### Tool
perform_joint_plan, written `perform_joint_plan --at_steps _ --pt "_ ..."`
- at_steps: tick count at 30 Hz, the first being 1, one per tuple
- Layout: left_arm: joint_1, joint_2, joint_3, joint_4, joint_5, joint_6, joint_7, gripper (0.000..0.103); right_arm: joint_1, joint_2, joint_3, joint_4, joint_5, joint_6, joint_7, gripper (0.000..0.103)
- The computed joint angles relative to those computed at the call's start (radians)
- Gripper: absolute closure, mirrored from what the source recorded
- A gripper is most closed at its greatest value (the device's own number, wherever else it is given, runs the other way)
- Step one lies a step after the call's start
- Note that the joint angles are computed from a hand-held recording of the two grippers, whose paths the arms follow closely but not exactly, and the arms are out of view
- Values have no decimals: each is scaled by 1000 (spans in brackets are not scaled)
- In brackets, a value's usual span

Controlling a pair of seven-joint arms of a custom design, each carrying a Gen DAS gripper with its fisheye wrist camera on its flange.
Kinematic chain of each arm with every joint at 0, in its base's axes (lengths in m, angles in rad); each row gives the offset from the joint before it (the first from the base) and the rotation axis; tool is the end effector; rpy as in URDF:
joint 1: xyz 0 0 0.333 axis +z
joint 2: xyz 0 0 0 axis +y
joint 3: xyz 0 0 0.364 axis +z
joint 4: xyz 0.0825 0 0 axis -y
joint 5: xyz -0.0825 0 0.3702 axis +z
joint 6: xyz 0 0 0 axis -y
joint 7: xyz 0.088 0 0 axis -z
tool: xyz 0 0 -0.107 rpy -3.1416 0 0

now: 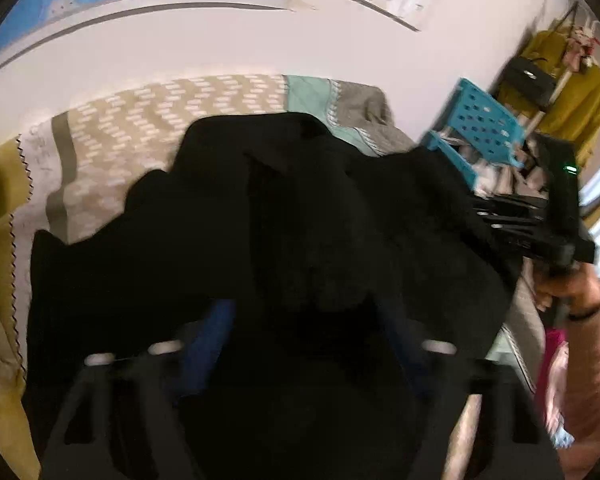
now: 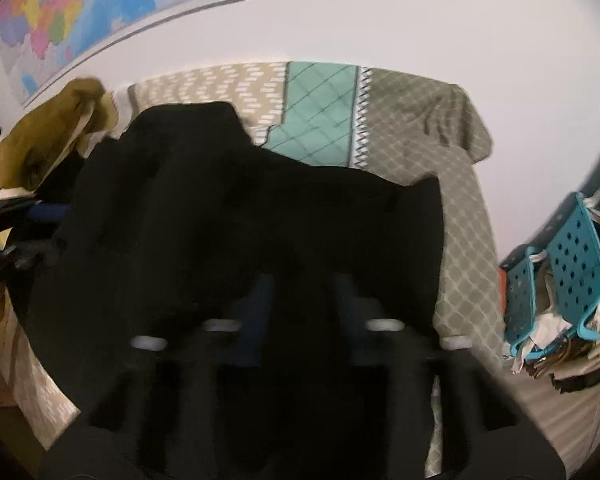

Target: Fold large clothes

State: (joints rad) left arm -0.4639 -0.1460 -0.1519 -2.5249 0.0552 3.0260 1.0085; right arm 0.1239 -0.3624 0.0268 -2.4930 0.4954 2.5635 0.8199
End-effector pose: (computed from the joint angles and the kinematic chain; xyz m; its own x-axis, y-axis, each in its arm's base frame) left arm 0.3874 -0.2817 0.4612 -0.1873 -0.9449 0.2686 -0.8423 0.0137 -0.5389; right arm 0.4255 0.0583 0.5142 0.5298 -0.8462 -0.0578 -0.7414 -0.4289 -0.5161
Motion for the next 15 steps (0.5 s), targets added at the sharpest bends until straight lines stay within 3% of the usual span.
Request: perform_joint_plan --at_steps 2,3,7,8,9,11,13,15 --pt "-51 22 49 26 -134 -31 91 82 11 -23 -6 1 11 30 -29 95" --pt "-35 23 39 32 -124 -31 88 84 20 -40 -16 5 43 64 -44 95" --pt "121 -25 -71 28 134 30 -129 90 75 -56 -96 87 232 106 -108 95" --pt "168 -48 -97 17 199 79 -192 90 83 -49 -98 100 277 143 -122 95" --pt "247 -61 -158 20 279 91 -268 90 89 -39 -86 103 303 195 -141 95" --pt "333 -73 -222 36 383 64 -355 90 72 5 -35 100 268 259 -126 95" --pt "325 -44 -213 59 432 -1 -379 85 26 77 18 112 155 226 -39 95" --pt "234 -5 -136 57 322 -66 -278 76 -5 123 50 107 47 215 46 95"
